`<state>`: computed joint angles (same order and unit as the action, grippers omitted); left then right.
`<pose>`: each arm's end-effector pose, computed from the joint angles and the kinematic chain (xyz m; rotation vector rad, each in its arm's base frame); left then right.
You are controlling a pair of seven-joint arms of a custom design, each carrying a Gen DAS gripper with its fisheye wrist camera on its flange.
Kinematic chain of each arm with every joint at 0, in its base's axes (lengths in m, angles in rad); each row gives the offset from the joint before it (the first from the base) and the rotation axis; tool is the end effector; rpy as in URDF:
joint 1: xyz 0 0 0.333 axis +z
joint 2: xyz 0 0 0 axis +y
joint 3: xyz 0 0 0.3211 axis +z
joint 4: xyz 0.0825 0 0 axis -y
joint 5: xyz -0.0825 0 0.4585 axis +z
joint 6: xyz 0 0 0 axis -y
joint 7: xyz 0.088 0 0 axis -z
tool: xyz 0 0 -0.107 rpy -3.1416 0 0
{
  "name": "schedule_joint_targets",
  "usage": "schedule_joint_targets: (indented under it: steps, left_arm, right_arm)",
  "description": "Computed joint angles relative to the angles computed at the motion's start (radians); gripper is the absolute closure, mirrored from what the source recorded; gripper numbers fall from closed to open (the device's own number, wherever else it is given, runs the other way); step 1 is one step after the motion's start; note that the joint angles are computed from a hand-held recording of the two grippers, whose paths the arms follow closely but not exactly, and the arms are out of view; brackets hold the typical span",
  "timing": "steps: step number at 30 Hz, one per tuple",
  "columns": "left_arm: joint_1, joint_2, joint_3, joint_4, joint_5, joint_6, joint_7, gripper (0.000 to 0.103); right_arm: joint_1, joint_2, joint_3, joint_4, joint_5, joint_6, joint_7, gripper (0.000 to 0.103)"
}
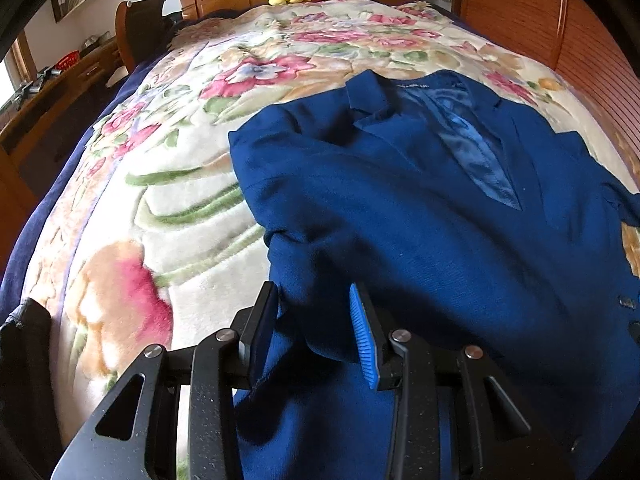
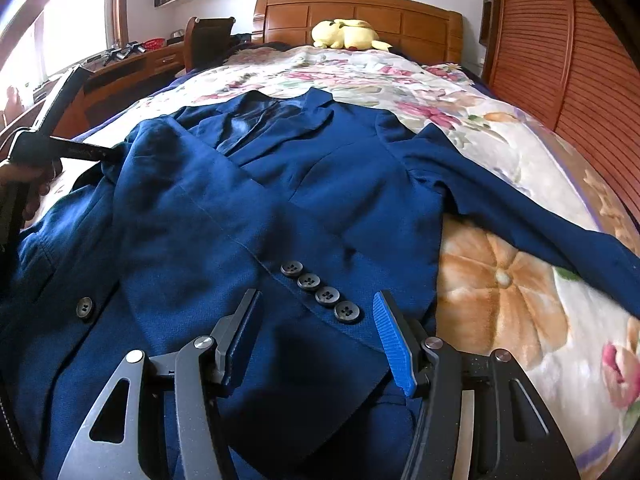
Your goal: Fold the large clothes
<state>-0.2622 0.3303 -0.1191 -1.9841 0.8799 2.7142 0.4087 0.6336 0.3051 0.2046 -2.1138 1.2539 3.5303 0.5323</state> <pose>0.6309 -0.2797 0.2891 -1.9015 1.7974 -0.5025 0.4978 0.3745 0.2977 -1.9747 1.2512 -0.6316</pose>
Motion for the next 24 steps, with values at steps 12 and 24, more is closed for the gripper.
schedule_joint_targets:
  steps: [12, 24]
  left_arm:
    - [0.014, -0.052, 0.034, -0.058, 0.082, 0.088, -0.057, 0.094]
    - [0.049, -0.101, 0.024, -0.116, 0.152, 0.122, -0.152, 0.093]
  right_arm:
    - [-0.012, -0.008, 0.004, -0.03, -0.099, 0.007, 0.1, 0.044]
    - [0.008, -0.001, -0.018, -0.013, -0.061, -0.007, 0.073, 0.044]
